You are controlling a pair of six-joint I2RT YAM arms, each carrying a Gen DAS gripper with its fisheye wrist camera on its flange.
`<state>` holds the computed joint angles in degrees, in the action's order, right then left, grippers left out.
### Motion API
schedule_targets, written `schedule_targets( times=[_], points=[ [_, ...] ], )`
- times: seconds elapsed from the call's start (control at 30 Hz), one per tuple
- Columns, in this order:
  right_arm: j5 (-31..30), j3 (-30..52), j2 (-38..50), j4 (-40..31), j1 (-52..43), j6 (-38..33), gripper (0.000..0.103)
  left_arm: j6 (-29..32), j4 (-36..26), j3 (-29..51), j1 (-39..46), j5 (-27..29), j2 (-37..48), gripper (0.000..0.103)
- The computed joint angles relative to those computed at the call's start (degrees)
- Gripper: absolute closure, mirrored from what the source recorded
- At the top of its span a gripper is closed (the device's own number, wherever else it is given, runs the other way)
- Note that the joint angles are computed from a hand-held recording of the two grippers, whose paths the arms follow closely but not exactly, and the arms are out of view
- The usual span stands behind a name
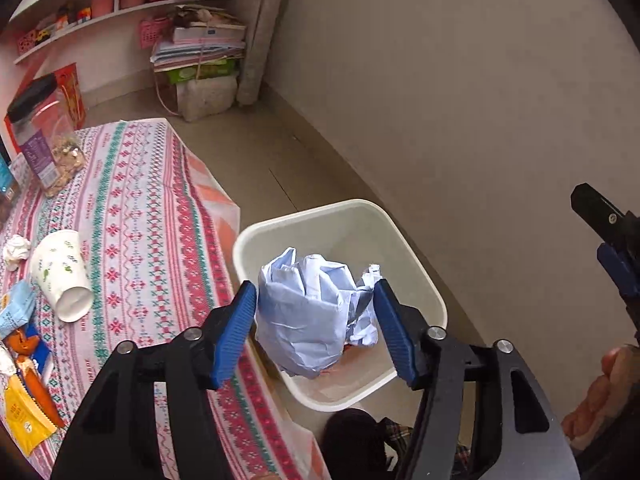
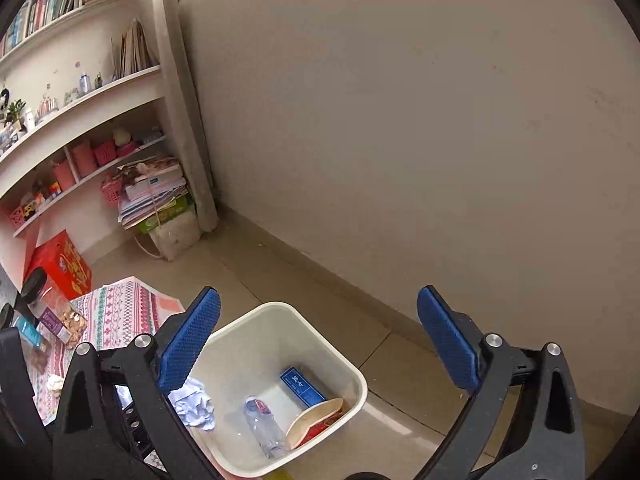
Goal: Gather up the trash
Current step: 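Carry the crumpled paper to the white bin and release it with the left tool, then grasp the yellow snack packet with the left tool and lift it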
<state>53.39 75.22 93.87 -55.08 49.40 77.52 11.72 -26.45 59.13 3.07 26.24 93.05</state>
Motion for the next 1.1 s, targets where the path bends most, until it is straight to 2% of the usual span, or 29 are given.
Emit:
schedule_targets(
  times=[0.1, 0.37, 0.53, 0.7, 1.1],
  points=[
    [-0.8, -1.5, -1.3, 1.2, -0.2, 0.0, 0.008, -1.5, -0.1, 0.2, -0.2, -0.4, 0.2, 0.033],
    [0.4, 2.7, 2.9, 0.4, 2.4, -2.1, 0.008, 1.8, 2.9, -4.0, 3.8, -5.2, -6.2, 0.032],
    [2.0, 8.0, 8.1, -2.3, 5.0, -4.3, 0.007, 5.2, 3.9, -5.9, 8.6, -6.0, -9.2, 0.029],
    [0.8, 13.7, 13.6, -1.7, 6.5, -9.0, 0.007, 8.5, 4.5, -7.4, 14.3, -5.4, -10.7, 0.024],
    [-2.1, 32.0, 29.2, -3.4, 11.0, -18.6, 0.007, 16.3, 5.4, -7.7, 27.5, -4.4, -8.0, 0.020]
  ],
)
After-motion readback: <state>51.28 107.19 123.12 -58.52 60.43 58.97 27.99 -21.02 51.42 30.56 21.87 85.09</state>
